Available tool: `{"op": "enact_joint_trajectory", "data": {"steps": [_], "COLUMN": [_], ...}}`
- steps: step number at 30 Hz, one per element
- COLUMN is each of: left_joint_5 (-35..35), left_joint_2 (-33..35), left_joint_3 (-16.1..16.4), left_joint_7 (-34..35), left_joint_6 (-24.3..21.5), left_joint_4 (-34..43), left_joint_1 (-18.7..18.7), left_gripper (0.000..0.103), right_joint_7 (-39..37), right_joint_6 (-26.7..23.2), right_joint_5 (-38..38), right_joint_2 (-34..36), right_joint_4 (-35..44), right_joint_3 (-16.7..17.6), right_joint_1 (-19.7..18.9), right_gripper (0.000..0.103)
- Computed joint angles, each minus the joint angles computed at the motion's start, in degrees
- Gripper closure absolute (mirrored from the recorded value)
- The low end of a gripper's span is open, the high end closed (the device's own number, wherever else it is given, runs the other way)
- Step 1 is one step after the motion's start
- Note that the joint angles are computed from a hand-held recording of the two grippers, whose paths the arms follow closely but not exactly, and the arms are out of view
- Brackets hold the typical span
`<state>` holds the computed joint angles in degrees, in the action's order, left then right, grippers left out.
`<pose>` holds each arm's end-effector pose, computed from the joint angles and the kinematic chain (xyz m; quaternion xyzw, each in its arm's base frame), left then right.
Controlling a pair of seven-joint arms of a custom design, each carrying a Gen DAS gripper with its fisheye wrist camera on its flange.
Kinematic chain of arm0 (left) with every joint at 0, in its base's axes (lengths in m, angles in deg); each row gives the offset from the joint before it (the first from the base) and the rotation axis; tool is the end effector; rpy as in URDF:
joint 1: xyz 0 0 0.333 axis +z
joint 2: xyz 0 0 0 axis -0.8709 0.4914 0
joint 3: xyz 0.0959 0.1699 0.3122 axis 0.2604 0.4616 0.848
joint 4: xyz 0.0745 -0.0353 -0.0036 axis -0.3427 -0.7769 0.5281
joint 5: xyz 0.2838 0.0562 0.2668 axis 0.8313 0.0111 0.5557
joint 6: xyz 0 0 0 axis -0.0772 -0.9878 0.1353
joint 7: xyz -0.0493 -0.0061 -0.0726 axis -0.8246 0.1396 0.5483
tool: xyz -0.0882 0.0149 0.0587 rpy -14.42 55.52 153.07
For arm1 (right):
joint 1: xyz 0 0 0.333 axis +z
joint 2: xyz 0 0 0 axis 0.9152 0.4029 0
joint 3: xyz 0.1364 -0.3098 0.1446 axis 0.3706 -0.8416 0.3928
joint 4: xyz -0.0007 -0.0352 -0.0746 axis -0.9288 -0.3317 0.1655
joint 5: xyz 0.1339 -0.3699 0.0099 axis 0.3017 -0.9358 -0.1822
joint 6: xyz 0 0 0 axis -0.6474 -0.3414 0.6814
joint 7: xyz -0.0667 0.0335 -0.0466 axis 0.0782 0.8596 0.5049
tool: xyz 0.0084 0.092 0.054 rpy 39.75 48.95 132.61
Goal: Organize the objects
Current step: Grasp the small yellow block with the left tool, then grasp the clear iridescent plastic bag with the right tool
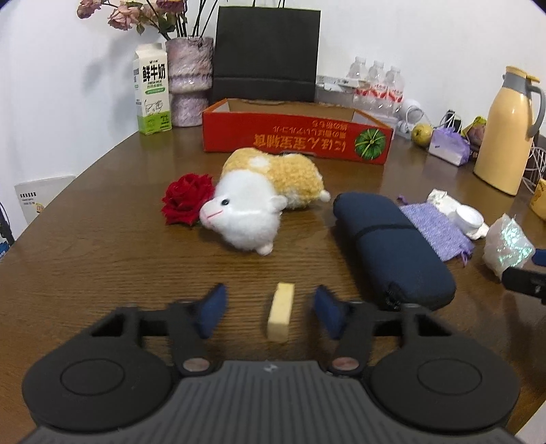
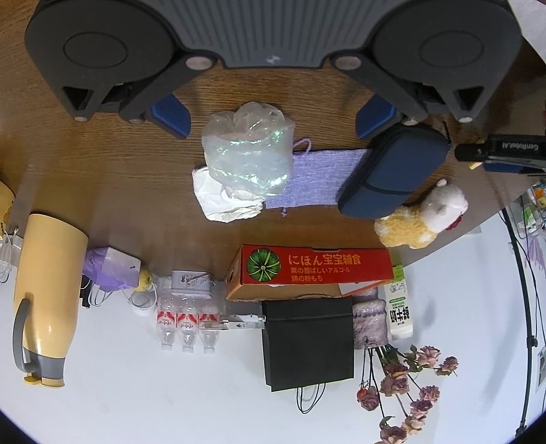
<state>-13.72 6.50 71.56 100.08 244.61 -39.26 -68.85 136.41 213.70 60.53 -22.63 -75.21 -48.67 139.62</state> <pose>0.7484 -0.2663 0.4400 -0.4997 0.7367 -0.3874 0.2397 0.6389 0.2783 0.4076 -0.5577 0.6679 -0.3570 0.3398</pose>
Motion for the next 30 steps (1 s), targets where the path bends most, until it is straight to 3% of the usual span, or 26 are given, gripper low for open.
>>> {"op": "enact_joint_trajectory", "data": {"steps": [3, 14, 18, 20, 24, 26, 30], "left_joint_5": [0.66, 1.75, 1.83, 1.94, 1.96, 1.95, 1.95], "left_joint_2": [-0.13, -0.32, -0.3, -0.34, -0.33, -0.33, -0.32], "left_joint_3": [1.93, 2.4, 2.27, 2.34, 2.25, 2.27, 2.26], "left_joint_7": [-0.92, -1.52, -1.57, -1.55, -1.52, -1.57, -1.58], "left_joint_6": [0.73, 1.05, 1.0, 1.01, 1.02, 1.01, 1.0], "left_joint_4": [-0.1, -0.35, -0.3, -0.37, -0.39, -0.38, -0.35], "left_joint_1": [-1.55, -1.79, -1.69, -1.71, -1.62, -1.64, -1.65], "left_gripper": [0.088, 0.091, 0.091, 0.091, 0.091, 0.091, 0.091], "right_joint_7": [0.42, 3.38, 3.37, 2.79, 3.51, 4.1, 3.82], "right_joint_6": [-0.46, -1.3, -1.54, -0.77, -2.21, -2.3, 0.63], "right_joint_5": [0.06, -1.09, -2.63, -3.34, -4.2, -5.21, -5.39], "right_joint_2": [0.61, 2.31, 1.27, -0.44, -0.24, -0.87, -2.02], "right_joint_4": [0.55, 2.0, 3.43, 4.03, 5.29, 5.31, 4.3], "right_joint_3": [-0.29, -1.29, 1.21, 4.53, 5.65, 6.67, 8.47], "right_joint_1": [-0.22, -1.36, -4.18, -6.91, -8.32, -9.19, -10.11], "right_gripper": [0.0, 0.0, 0.004, 0.011, 0.029, 0.05, 0.06]}}
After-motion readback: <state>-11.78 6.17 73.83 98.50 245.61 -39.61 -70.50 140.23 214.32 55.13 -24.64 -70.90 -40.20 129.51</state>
